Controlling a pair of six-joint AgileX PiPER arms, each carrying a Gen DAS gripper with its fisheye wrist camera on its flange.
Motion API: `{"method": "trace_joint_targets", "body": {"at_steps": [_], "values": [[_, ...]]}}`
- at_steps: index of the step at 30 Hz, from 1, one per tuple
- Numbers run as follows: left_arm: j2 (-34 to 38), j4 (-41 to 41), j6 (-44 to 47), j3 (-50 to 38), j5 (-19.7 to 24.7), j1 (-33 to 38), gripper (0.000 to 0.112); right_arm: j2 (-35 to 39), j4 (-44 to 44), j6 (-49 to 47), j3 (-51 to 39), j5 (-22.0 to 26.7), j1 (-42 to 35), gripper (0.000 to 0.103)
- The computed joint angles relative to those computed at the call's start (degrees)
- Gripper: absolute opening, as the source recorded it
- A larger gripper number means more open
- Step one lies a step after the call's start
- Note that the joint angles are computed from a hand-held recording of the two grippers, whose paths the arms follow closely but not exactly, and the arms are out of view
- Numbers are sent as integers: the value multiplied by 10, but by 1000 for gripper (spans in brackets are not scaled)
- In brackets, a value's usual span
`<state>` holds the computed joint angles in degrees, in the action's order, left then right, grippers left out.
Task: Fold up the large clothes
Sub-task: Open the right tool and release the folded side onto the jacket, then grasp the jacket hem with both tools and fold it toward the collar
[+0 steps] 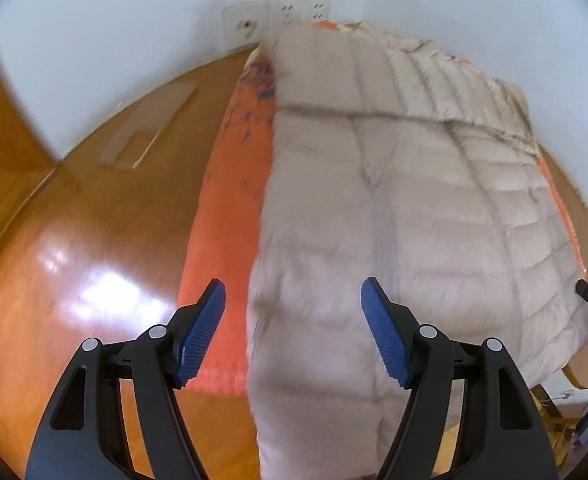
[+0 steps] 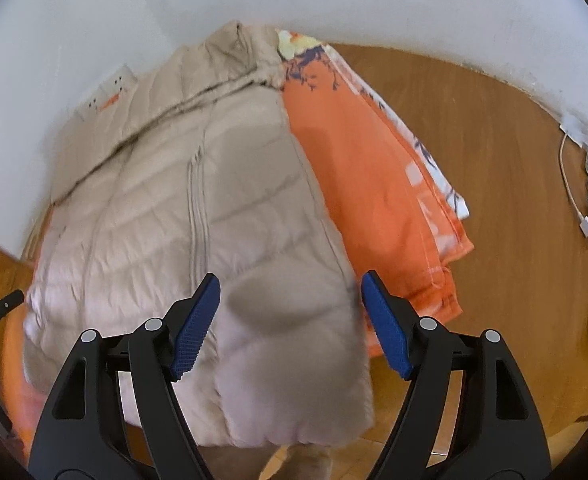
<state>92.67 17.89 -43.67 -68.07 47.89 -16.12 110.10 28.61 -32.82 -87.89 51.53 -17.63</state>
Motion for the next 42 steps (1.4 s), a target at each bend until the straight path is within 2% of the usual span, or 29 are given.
{"method": "trace_joint_targets", "body": {"at_steps": [6,10,16,23,26,28,29,30,32,34,37,42], "values": [[-21,7,-56,67,-12,-18,69,-6,5,-43,28,12,-7,73],[-29,6,-66,93,-32,-24,69,-16,-5,-56,48,0,6,76],[-21,-120,31,93,-54,13,69,-18,-21,-39,49,-4,25,78],[-5,-171,73,73,-40,13,71,-13,-18,-31,39,14,28,78],[2,-185,80,67,-39,9,71,-14,-16,-30,38,15,28,69],[6,-176,76,58,-34,0,68,-21,-10,-35,43,6,27,51],[4,-170,72,59,-33,-4,66,-22,-10,-34,42,5,28,47],[5,-167,67,59,-34,-8,62,-24,-7,-36,40,7,26,38],[6,-169,71,57,-35,-7,54,-22,6,-41,33,20,21,31],[-3,-177,82,63,-40,-3,36,-25,18,-47,32,27,17,21],[-26,-189,100,76,-49,0,23,-35,45,-63,30,40,8,15],[-83,-187,93,89,-49,-13,18,-53,90,-81,16,78,-17,14]]}}
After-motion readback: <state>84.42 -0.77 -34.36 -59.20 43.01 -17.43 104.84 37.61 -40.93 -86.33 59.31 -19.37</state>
